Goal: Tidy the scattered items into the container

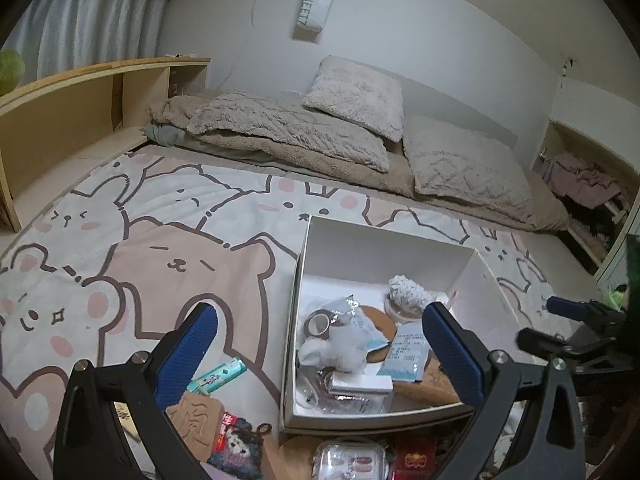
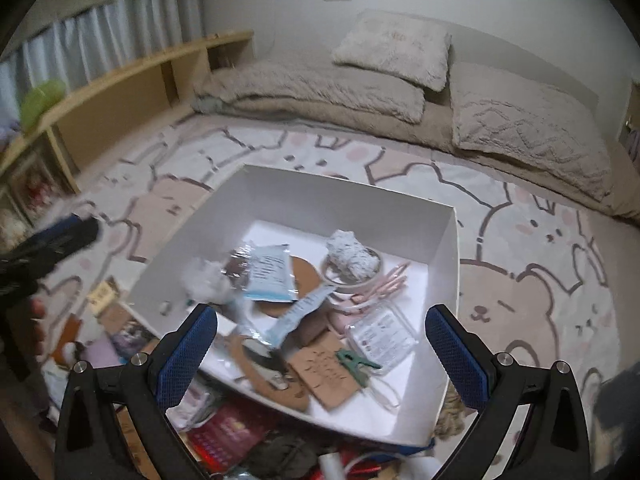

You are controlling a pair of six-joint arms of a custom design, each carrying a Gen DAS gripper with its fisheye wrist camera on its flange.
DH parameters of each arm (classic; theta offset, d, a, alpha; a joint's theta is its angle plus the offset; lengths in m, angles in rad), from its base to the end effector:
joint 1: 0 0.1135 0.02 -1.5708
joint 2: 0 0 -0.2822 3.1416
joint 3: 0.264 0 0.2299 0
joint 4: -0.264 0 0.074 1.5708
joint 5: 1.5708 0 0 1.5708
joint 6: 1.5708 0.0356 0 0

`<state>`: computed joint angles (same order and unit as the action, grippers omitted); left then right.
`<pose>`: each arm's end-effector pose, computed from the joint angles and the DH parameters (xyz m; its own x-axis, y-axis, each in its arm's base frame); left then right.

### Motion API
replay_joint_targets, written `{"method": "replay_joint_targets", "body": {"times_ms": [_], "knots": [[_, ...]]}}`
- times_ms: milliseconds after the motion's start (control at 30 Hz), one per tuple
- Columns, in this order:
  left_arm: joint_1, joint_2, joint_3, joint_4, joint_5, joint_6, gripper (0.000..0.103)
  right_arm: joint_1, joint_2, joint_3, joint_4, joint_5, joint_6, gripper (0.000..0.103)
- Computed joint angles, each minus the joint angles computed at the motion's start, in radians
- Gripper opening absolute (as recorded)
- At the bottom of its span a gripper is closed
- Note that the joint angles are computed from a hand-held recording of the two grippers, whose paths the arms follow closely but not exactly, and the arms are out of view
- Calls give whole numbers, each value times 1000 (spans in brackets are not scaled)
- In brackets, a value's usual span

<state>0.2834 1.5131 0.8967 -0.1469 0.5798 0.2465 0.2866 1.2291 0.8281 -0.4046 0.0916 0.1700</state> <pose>0.2882 0.0636 0.2441 -0.6080 0.0355 -0.7931 0.3037 0.9334 -0.1910 0.2206 0.0616 0.2690 -0.7192 -0.0363 -0.6939 -0.1005 0.9936 0.0522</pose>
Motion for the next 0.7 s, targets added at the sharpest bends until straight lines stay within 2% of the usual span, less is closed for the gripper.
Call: {"method": "replay_joint_targets", "body": {"times_ms": [200,300,500,700], "knots": [[-10,-70,-43,-11,-8,31,103,-6,-144,-66,4,-28,31,103],[-13,-110,-63,-25,3,39,103,3,-220,-82,-5,-9,43,103],[3,-216,-100,-53,20,58,103,68,-364,-90,-54,71,61,103],[70,-290,-146,-104,98,103,103,169,-489,-98,-122,174,111,103]]}}
